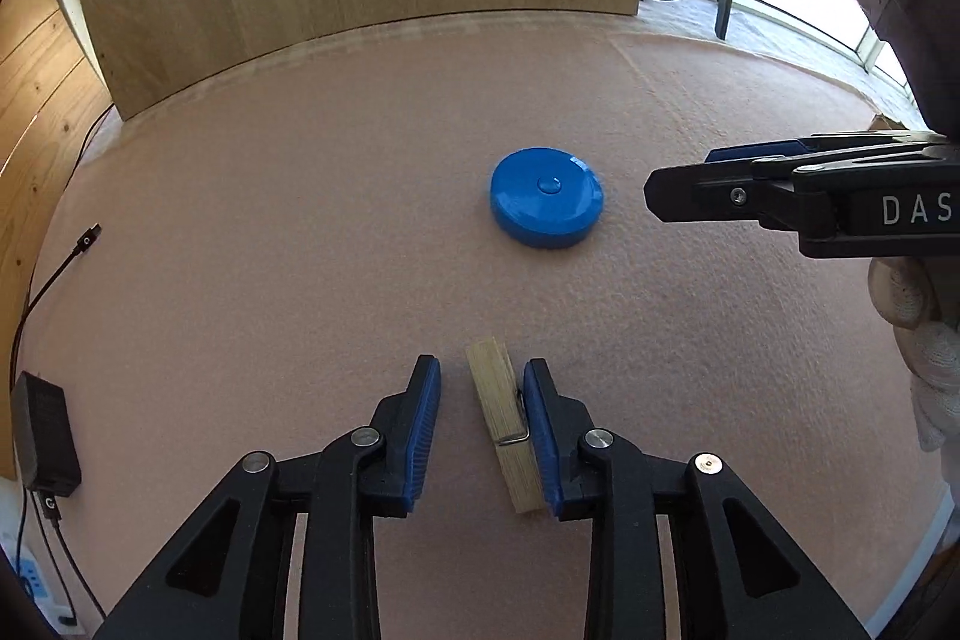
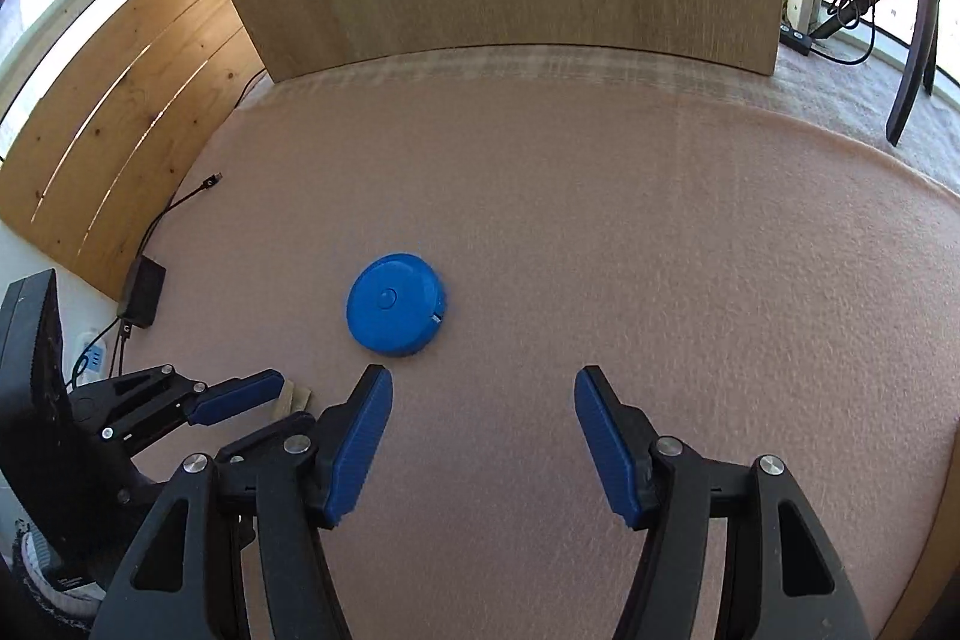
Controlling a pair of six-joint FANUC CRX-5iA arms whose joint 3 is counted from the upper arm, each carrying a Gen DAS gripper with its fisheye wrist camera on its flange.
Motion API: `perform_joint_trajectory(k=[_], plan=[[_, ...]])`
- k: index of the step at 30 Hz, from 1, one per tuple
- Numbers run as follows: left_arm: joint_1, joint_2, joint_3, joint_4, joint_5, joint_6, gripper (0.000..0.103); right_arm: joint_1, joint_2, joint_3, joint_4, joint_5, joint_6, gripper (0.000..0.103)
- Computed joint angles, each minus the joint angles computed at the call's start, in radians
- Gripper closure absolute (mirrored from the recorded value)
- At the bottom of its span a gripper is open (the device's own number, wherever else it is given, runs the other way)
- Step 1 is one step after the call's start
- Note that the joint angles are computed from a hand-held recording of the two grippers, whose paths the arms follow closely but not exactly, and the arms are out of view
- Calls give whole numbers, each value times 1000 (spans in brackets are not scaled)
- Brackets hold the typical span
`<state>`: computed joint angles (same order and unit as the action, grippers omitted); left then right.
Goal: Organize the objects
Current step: 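Close the right tool on the blue tape measure while the left tool holds the clothespin, then carry the tape measure with the right tool and the clothespin with the left tool to the box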
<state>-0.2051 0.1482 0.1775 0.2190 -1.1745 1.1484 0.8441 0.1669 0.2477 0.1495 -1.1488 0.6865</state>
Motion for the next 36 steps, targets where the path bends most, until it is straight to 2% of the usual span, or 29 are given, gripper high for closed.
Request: perform_joint_trajectory(k=[6, 10, 14, 21, 24, 26, 28, 36], plan=[[35, -22, -35, 44, -1, -16, 67, -10, 135, 163, -26, -65, 113, 41], [54, -36, -62, 73, 2, -6, 61, 2, 208, 254, -18, -121, 172, 41], [69, -23, -60, 90, -1, -6, 57, 15, 262, 306, 21, -165, 195, 41], [62, -35, -66, 78, -6, 19, 58, 24, 312, 363, 60, -212, 223, 42], [58, -48, -79, 75, -5, 39, 65, 29, 312, 362, 71, -222, 229, 47], [58, -57, -85, 77, -11, 49, 80, 32, 309, 358, 76, -232, 233, 54], [54, -57, -85, 76, -16, 50, 89, 30, 298, 352, 64, -236, 240, 57], [49, -66, -100, 77, -9, 65, 89, 46, 214, 245, 49, -203, 209, 57]])
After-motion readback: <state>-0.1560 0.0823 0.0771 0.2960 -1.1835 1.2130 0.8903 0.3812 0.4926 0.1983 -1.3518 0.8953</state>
